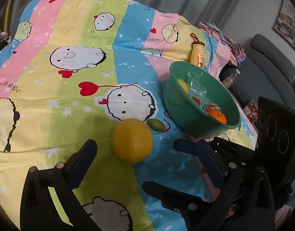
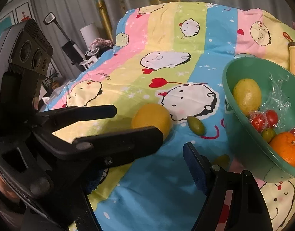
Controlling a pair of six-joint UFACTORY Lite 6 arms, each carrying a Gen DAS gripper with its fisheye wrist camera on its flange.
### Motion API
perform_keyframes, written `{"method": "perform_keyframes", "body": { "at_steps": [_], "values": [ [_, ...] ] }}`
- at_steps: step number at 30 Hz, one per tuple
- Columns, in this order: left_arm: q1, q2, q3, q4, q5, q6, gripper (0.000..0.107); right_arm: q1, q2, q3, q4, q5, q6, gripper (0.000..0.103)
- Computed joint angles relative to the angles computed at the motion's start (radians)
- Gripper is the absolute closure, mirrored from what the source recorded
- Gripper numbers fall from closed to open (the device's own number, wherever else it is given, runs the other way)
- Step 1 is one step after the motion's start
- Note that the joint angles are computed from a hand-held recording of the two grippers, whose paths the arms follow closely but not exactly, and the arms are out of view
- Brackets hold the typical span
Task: Organize fruits
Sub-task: 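Move the right gripper to the large yellow grapefruit, then close the right gripper on the grapefruit and lift it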
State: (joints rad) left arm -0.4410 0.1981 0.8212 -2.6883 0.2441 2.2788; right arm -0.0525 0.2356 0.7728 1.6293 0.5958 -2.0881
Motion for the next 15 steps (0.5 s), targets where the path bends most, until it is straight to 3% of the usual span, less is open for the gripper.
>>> {"method": "perform_keyframes", "body": {
  "at_steps": [15],
  "values": [
    [0.054,0.041,0.003,0.091,0.044,-0.114,0.005,0.047,0.074,0.073,0.012,-0.034,0.011,0.024]
  ]
}}
